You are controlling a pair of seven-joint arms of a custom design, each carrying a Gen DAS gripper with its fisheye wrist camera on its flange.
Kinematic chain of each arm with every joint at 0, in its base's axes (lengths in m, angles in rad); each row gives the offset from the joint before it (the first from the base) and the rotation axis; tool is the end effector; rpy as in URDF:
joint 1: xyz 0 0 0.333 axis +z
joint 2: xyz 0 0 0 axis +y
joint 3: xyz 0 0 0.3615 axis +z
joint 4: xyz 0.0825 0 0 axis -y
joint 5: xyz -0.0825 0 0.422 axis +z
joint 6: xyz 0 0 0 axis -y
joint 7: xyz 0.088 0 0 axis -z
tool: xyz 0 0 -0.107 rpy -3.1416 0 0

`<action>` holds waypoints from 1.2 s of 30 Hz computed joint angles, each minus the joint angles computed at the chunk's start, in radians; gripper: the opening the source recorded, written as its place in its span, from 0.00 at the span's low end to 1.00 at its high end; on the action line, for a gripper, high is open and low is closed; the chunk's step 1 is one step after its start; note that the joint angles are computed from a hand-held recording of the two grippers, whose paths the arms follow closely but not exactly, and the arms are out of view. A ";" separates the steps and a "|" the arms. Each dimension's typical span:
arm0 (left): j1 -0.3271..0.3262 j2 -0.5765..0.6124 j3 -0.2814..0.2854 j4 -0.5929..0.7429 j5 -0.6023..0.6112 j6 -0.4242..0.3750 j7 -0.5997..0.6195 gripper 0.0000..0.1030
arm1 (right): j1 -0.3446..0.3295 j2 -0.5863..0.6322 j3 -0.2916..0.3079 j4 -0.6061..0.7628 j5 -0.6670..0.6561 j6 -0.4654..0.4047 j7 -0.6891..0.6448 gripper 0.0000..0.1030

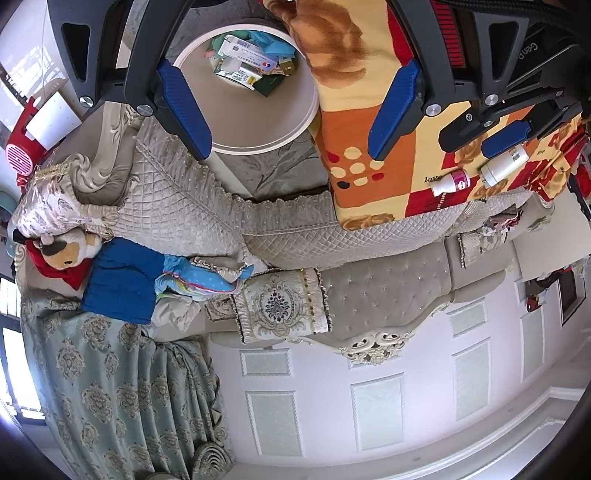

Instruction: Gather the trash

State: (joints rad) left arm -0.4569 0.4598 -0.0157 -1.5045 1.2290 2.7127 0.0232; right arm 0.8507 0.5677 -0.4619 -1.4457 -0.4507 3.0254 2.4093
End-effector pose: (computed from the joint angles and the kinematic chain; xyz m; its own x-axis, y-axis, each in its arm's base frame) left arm 0.6839 -0.3846 0.4947 0.0470 -0.9931 0.1079 -0.4779 -0.1172 -0.8705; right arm 0.6889 0.4255 0.5242 0.2250 -0.9709 -0.0816 -0.4576 -0.0314 -0.8886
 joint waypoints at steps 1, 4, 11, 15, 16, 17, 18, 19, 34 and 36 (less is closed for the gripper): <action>0.000 0.000 0.000 0.000 0.000 0.000 0.001 0.65 | -0.001 0.000 0.002 0.002 0.001 -0.003 -0.003 0.83; 0.000 0.000 0.000 -0.001 0.001 -0.001 0.000 0.65 | -0.003 0.000 0.009 0.006 -0.001 -0.010 -0.009 0.83; 0.001 -0.006 -0.001 -0.008 -0.001 -0.001 -0.003 0.65 | -0.024 0.001 0.038 0.015 0.001 -0.023 -0.024 0.83; 0.002 -0.009 -0.003 -0.012 0.003 -0.002 -0.007 0.65 | -0.033 -0.001 0.050 0.015 0.001 -0.029 -0.031 0.83; 0.002 -0.010 -0.003 -0.013 0.002 -0.003 -0.007 0.65 | -0.036 -0.001 0.054 0.016 0.001 -0.031 -0.032 0.83; 0.002 -0.010 -0.004 -0.013 0.003 -0.002 -0.007 0.65 | -0.036 -0.001 0.054 0.015 0.000 -0.031 -0.031 0.83; 0.003 -0.009 -0.004 -0.012 0.003 -0.002 -0.007 0.65 | -0.037 -0.001 0.055 0.016 -0.001 -0.031 -0.031 0.83; 0.003 -0.010 -0.004 -0.013 0.004 -0.002 -0.007 0.65 | -0.038 -0.001 0.056 0.016 -0.002 -0.031 -0.031 0.83; 0.005 0.003 -0.007 -0.009 -0.014 0.010 0.011 0.65 | -0.055 0.005 0.079 0.024 -0.002 -0.046 -0.038 0.83; 0.006 0.008 -0.008 -0.004 -0.027 0.015 0.022 0.65 | -0.061 0.007 0.086 0.026 0.001 -0.052 -0.043 0.83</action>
